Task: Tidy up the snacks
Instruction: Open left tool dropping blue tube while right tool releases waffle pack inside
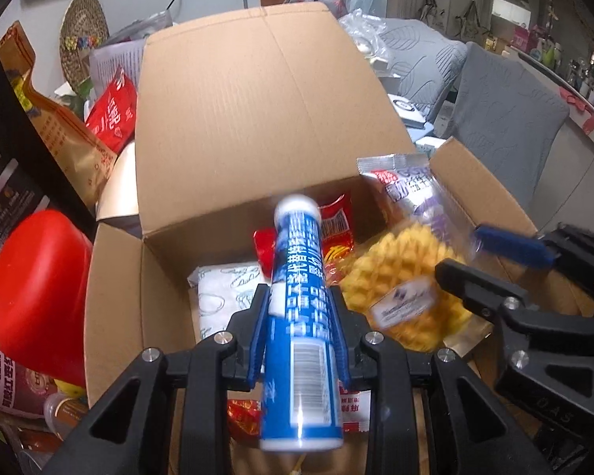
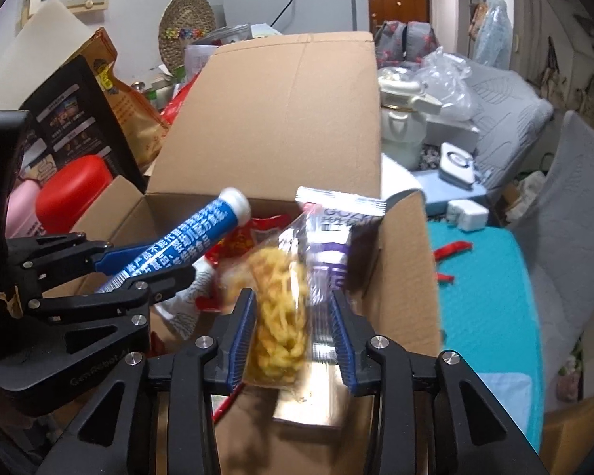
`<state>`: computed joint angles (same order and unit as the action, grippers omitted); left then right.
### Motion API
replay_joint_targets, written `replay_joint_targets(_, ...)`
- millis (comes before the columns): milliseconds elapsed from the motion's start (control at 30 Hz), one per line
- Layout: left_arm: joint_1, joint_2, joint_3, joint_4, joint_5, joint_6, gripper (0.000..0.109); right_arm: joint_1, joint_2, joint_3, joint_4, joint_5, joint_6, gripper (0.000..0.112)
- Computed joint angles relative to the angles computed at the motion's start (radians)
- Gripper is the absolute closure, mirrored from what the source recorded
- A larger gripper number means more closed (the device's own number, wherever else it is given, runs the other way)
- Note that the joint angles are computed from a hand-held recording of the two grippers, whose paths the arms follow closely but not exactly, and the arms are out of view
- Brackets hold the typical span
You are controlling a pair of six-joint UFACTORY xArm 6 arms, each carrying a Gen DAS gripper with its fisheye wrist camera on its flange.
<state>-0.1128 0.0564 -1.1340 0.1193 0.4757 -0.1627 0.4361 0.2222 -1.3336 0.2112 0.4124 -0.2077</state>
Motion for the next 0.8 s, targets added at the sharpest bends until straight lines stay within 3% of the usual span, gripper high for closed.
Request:
replay_joint_targets(400,-0.024,-0.080,0.033,0.163,0.041,-0.150,0.079,-0.013,-0.084,0.069,-0.078,-0.045,0.086,0.055)
replay_joint_targets(800,-0.032,-0.280,0.150,0.176,-0.004,-0.194,0.079,-0.002,-0.244,0.184,-0.089,-0.088,0.098,0.052)
